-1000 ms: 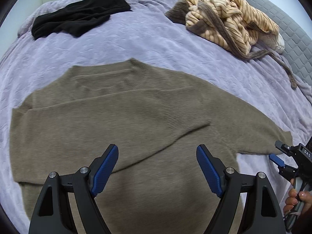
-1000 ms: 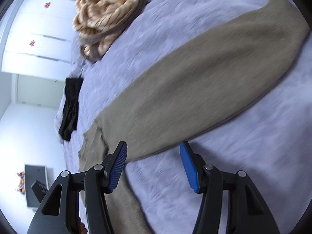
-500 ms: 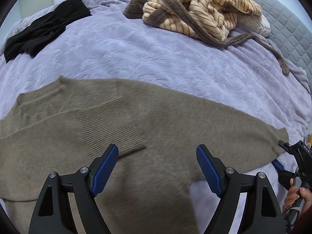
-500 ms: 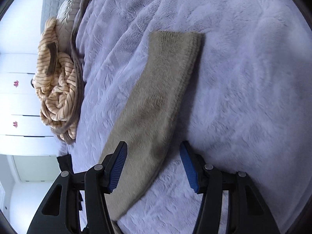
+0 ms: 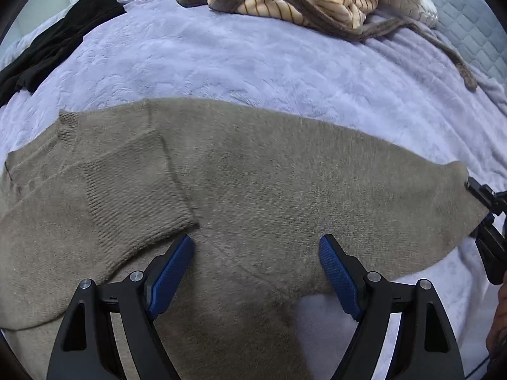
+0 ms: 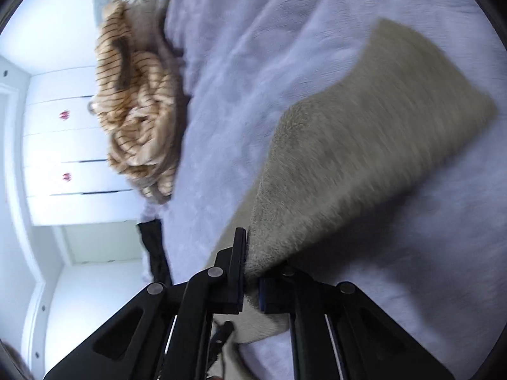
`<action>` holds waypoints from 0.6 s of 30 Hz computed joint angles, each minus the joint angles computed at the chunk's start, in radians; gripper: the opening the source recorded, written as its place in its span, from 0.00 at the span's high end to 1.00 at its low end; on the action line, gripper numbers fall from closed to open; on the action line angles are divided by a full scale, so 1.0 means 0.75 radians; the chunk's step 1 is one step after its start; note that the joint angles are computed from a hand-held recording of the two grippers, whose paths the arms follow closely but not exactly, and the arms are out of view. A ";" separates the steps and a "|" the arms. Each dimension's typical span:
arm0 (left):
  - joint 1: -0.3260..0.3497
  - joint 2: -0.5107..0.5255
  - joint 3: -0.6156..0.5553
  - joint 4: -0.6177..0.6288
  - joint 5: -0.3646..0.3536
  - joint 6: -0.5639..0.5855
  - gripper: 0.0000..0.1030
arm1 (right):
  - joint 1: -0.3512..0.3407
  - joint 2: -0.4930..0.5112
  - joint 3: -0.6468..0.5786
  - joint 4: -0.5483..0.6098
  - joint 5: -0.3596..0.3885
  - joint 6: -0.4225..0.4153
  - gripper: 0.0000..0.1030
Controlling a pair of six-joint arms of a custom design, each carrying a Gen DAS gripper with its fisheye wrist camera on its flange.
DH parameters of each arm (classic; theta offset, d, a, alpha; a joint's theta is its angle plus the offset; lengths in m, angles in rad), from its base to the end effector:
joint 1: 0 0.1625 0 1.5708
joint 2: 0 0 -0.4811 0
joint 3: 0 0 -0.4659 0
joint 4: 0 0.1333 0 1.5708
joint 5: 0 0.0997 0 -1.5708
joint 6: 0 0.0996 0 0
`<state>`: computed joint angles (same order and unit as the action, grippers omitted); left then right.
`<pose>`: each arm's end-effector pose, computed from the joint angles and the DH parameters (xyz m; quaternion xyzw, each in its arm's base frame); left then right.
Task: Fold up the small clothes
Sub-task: 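Grasp the other sleeve cuff with the right gripper and lift it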
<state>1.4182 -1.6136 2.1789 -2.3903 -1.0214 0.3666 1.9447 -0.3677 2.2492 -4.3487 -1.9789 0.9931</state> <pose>0.1086 -0.5132 0.3364 0.2118 0.9316 -0.0926 0.2806 0.2481 -0.3755 -0.0874 0.3525 0.8138 -0.4444 0.1264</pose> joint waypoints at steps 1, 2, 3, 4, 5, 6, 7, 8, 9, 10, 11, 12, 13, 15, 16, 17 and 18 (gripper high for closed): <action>0.007 -0.013 -0.012 0.007 -0.016 0.006 0.20 | -0.002 0.003 -0.019 -0.020 0.051 -0.025 0.94; 0.015 -0.026 -0.022 0.006 -0.030 0.015 0.20 | -0.002 0.005 -0.040 -0.031 0.094 -0.043 0.94; 0.023 -0.042 -0.033 0.002 -0.043 0.026 0.20 | -0.001 0.003 -0.059 -0.028 0.120 -0.055 0.94; 0.034 -0.058 -0.045 0.000 -0.055 0.039 0.20 | 0.004 -0.001 -0.082 -0.018 0.144 -0.072 0.94; 0.048 -0.073 -0.059 -0.002 -0.064 0.054 0.20 | 0.012 -0.010 -0.111 0.010 0.170 -0.101 0.94; 0.060 -0.083 -0.077 -0.005 -0.067 0.067 0.20 | 0.021 -0.020 -0.142 0.050 0.195 -0.130 0.94; 0.081 -0.097 -0.096 -0.014 -0.069 0.091 0.20 | 0.029 -0.026 -0.161 0.076 0.210 -0.146 0.94; 0.100 -0.100 -0.115 -0.027 -0.069 0.110 0.20 | 0.041 -0.035 -0.205 0.135 0.240 -0.179 0.94; 0.123 -0.102 -0.135 -0.043 -0.068 0.133 0.20 | 0.050 -0.037 -0.232 0.173 0.253 -0.198 0.93; 0.150 -0.109 -0.158 -0.057 -0.062 0.155 0.20 | 0.062 -0.039 -0.270 0.230 0.271 -0.227 0.93; 0.174 -0.112 -0.177 -0.066 -0.054 0.174 0.20 | 0.077 -0.038 -0.329 0.310 0.298 -0.267 0.93; 0.197 -0.111 -0.196 -0.077 -0.044 0.188 0.20 | 0.085 -0.033 -0.363 0.352 0.313 -0.290 0.93; 0.226 -0.112 -0.218 -0.083 -0.036 0.209 0.20 | 0.096 -0.022 -0.413 0.405 0.333 -0.318 0.93; 0.283 -0.104 -0.259 -0.115 0.000 0.248 0.20 | 0.119 0.015 -0.537 0.527 0.383 -0.376 0.93; 0.313 -0.099 -0.277 -0.128 0.011 0.264 0.20 | 0.127 0.029 -0.577 0.567 0.394 -0.394 0.93; 0.343 -0.091 -0.300 -0.139 0.028 0.274 0.20 | 0.139 0.055 -0.644 0.633 0.418 -0.423 0.93; 0.371 -0.086 -0.319 -0.146 0.047 0.280 0.20 | 0.147 0.074 -0.690 0.679 0.439 -0.444 0.93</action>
<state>1.6964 -1.6781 1.9398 -2.4997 -0.9860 0.5767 2.0552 -0.3123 1.7318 -3.8396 -1.6494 0.6599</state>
